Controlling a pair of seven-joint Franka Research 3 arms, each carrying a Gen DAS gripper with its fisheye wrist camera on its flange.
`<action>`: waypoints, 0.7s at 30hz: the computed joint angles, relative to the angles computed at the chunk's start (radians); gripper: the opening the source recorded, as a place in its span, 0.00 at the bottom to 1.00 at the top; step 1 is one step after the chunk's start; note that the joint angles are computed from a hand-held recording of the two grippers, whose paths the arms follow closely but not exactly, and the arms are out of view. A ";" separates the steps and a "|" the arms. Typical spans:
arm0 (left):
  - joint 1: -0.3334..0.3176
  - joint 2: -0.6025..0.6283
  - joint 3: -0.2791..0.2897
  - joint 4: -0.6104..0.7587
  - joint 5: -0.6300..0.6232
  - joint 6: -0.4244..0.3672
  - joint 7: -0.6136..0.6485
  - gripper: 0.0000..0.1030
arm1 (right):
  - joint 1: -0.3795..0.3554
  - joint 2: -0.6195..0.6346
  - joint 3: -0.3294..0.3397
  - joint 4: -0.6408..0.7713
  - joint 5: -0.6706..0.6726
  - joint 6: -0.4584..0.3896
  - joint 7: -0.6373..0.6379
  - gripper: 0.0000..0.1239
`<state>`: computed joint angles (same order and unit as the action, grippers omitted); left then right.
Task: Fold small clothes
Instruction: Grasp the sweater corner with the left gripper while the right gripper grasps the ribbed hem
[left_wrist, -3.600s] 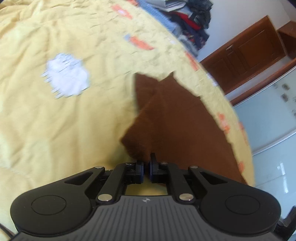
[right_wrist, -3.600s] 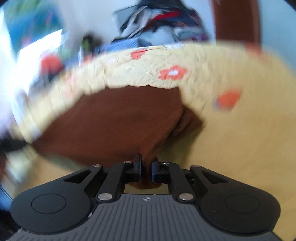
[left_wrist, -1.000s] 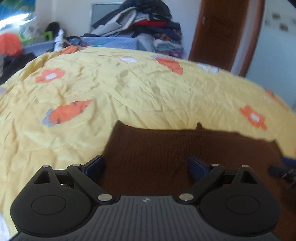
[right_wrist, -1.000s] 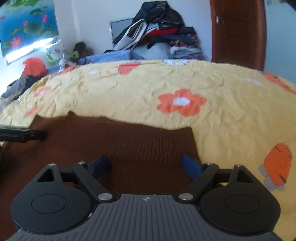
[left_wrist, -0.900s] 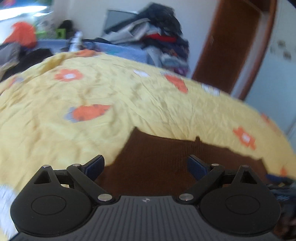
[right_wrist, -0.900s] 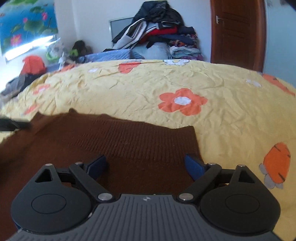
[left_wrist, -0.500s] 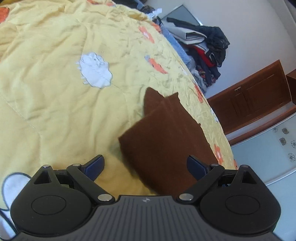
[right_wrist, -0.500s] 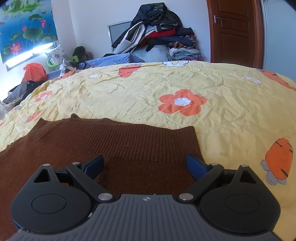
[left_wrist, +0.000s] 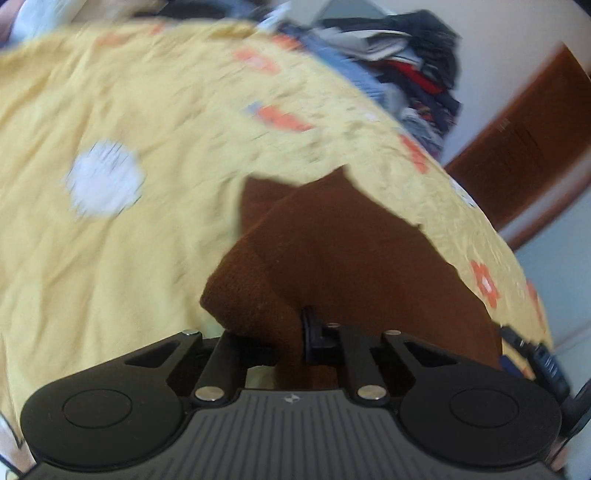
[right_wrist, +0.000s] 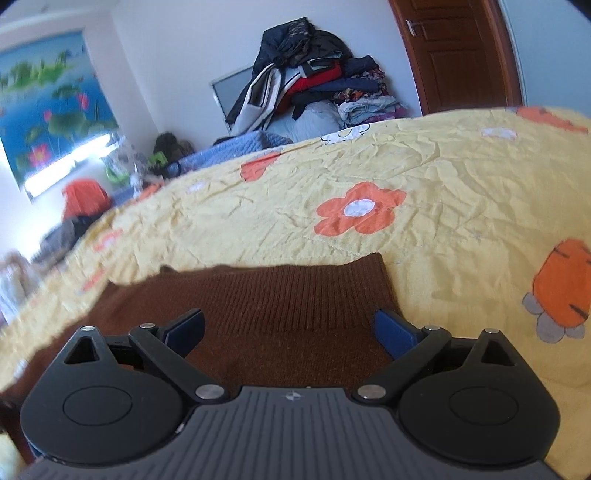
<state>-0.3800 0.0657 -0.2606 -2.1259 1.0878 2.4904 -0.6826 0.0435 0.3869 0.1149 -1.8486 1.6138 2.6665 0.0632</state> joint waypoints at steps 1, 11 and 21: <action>-0.015 0.025 -0.011 0.056 0.040 -0.040 0.065 0.08 | -0.005 -0.003 -0.005 0.004 -0.021 -0.010 0.064 0.80; -0.193 0.369 0.006 0.491 0.275 0.099 0.615 0.05 | -0.206 0.116 -0.028 0.183 -0.190 -0.779 0.660 0.83; -0.247 0.210 0.082 0.281 0.291 0.005 0.474 0.08 | -0.165 0.125 0.006 0.249 -0.361 -0.796 0.685 0.83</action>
<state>-0.6270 0.2758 -0.1790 -1.8446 1.3783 2.4958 -0.2085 -0.1217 0.5117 0.1213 -1.5994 1.2525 1.8704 0.7480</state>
